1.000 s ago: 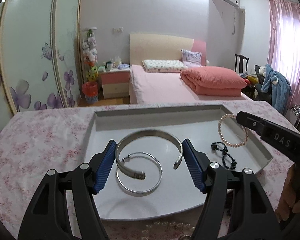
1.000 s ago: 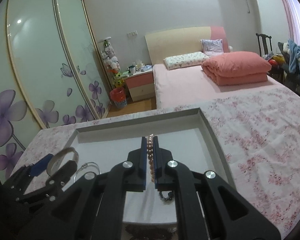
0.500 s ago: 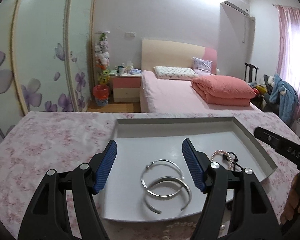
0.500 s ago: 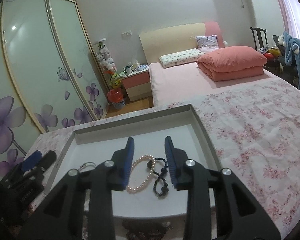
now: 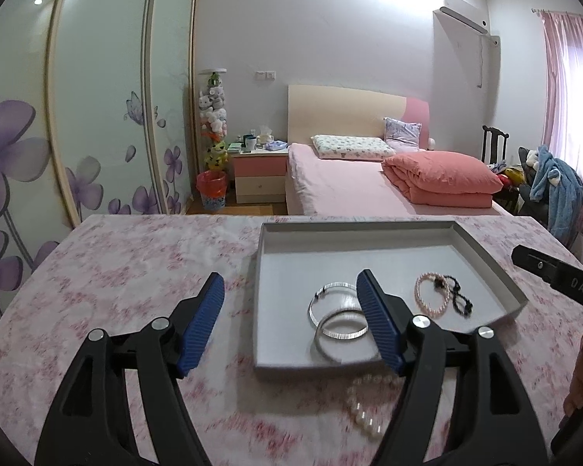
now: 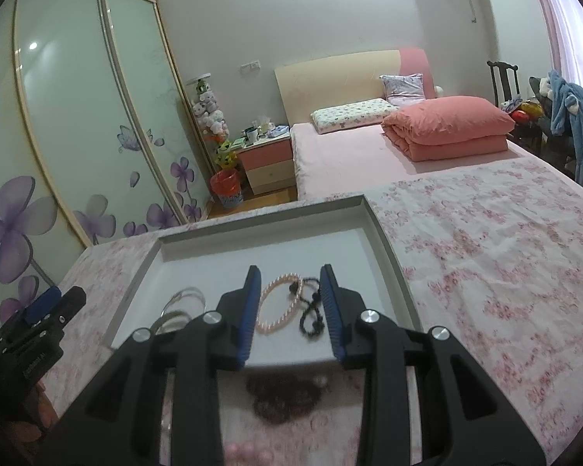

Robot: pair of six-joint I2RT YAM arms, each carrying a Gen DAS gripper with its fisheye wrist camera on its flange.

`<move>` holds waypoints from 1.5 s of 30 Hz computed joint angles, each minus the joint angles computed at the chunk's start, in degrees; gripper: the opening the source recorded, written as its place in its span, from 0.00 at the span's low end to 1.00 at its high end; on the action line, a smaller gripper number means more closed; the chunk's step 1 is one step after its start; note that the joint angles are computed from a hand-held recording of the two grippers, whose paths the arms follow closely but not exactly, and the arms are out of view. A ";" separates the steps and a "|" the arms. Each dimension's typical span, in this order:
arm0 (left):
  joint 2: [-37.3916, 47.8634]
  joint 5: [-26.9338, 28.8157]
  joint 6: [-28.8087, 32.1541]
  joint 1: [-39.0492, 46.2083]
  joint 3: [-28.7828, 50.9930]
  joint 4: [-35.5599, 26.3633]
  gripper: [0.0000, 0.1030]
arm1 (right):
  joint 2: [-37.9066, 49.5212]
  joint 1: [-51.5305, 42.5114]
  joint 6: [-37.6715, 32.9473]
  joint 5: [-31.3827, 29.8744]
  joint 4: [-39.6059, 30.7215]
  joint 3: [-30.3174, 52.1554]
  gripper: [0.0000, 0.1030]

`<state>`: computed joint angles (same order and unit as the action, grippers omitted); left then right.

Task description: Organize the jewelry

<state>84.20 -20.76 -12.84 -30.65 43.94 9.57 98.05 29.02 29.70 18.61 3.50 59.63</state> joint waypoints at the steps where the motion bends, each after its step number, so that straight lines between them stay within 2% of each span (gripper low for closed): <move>1: -0.97 0.19 -0.06 0.12 -1.09 -0.04 0.70 | -0.92 0.63 -0.16 0.37 -0.89 -0.78 0.31; 8: -8.17 2.05 -2.26 1.25 -7.74 -5.28 0.72 | -4.70 4.23 0.16 -1.15 -7.51 -6.01 0.31; 13: -9.46 3.86 -3.51 2.54 -9.49 -7.99 0.73 | -4.37 6.95 0.78 -3.20 -10.74 -8.03 0.31; 23: -8.86 3.57 -4.08 -0.25 -10.20 -8.39 0.74 | -0.25 10.25 2.63 -4.44 -12.63 -6.85 0.31; 39: -4.20 4.20 -5.07 -2.50 -7.94 -8.67 0.74 | 1.61 12.83 1.86 1.67 -15.57 -5.45 0.31; 42: -3.22 4.81 -5.27 -2.91 -7.28 -8.81 0.74 | 2.16 13.36 0.67 2.52 -15.29 -5.00 0.23; 45: -2.06 6.08 -5.52 -3.10 -6.33 -9.00 0.74 | 1.54 12.28 0.55 1.85 -14.95 -5.68 0.22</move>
<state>82.14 -14.68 -18.36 -33.76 37.62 0.58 99.59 41.30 30.25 20.46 -11.45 53.96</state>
